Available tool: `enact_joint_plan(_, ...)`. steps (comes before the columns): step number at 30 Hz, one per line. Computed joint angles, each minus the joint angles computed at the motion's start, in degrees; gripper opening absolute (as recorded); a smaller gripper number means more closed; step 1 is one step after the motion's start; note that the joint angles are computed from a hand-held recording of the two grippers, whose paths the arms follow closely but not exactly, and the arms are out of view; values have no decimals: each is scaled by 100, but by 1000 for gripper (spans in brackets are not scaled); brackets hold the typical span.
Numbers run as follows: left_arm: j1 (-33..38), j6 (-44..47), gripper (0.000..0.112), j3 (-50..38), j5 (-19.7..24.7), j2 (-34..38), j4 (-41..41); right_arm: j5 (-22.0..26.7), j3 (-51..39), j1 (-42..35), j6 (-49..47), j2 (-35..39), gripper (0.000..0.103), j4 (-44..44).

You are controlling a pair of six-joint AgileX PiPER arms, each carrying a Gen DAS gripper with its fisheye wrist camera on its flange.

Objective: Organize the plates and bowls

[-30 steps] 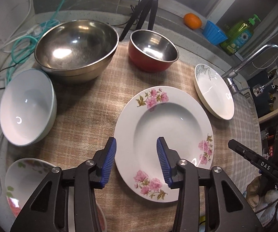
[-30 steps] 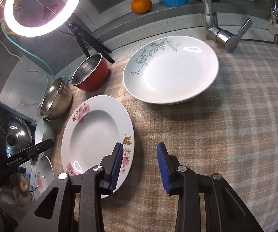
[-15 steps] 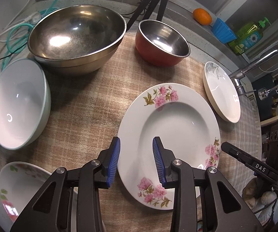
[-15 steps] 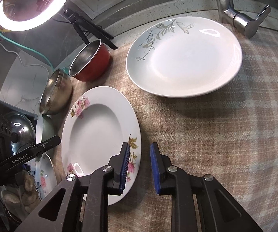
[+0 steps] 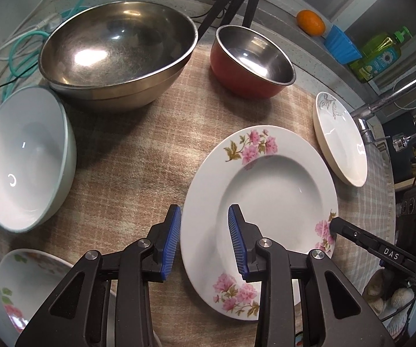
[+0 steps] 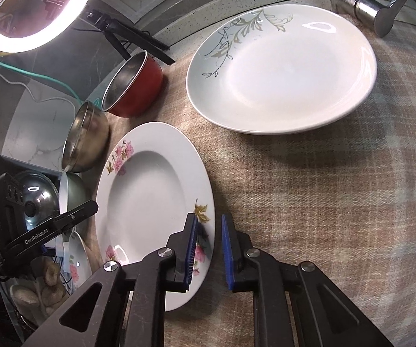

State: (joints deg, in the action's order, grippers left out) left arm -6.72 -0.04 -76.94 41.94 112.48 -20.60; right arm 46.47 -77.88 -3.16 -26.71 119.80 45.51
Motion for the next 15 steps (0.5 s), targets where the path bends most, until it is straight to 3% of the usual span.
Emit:
enact_joint_plan(4,34,85,26,-33,81,113,-96,7,-20,39,-12,21,13,20)
enact_joint_plan(15,-17,42,23,31,19,73,65,-13,13,24,-65,34,13,47)
